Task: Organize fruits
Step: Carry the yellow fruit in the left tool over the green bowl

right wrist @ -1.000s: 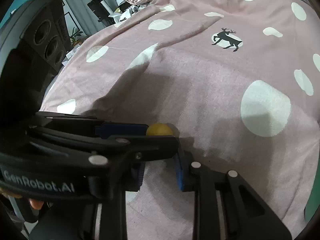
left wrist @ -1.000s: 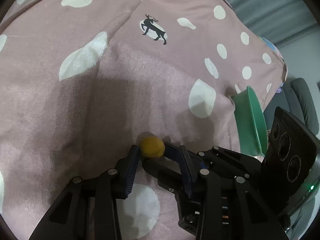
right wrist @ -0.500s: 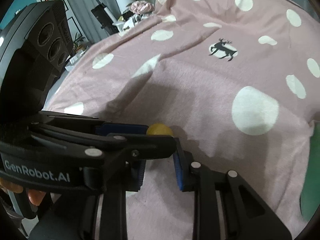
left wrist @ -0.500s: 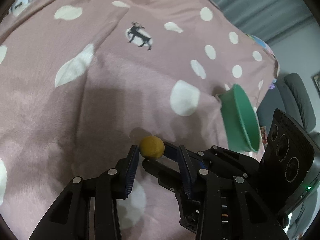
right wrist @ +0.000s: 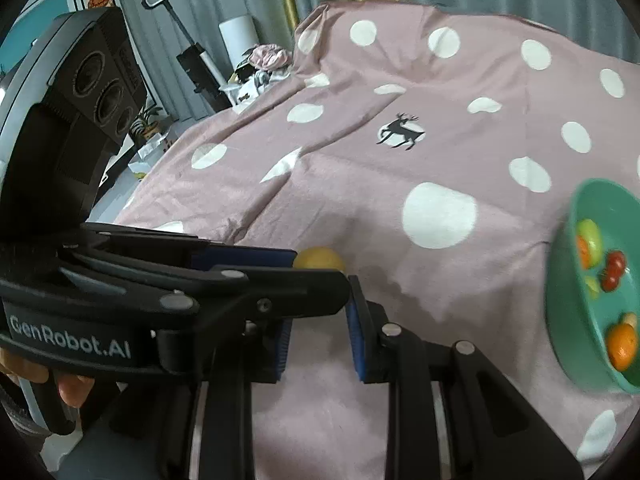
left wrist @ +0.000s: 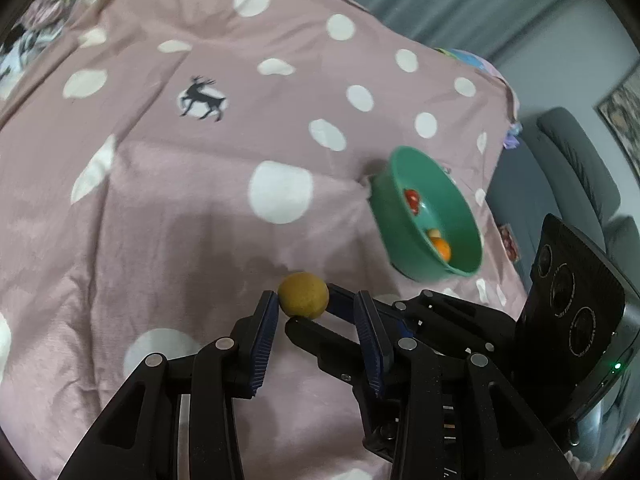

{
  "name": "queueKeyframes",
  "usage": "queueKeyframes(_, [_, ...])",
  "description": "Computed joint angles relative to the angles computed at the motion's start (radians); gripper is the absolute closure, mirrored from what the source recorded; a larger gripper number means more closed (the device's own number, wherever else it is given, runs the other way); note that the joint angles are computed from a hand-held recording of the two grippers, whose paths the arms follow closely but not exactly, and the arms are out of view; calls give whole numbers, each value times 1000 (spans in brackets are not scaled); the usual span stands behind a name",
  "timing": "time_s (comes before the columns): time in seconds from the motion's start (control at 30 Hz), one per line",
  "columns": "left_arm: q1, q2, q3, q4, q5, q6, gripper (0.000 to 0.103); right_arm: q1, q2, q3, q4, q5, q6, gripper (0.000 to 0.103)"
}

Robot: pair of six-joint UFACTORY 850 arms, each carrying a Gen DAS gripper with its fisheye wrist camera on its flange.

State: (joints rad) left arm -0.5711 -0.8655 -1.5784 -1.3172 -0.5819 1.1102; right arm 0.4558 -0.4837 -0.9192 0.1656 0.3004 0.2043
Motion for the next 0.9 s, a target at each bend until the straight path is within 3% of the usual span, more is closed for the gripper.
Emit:
queueKeyframes(0.5, [-82, 46, 4, 8, 40, 67, 64, -9, 157, 177, 211, 110, -171, 77])
queueKeyframes(0.9, [-145, 15, -97, 87, 44, 27, 64, -40, 252, 273, 332, 187, -265, 77])
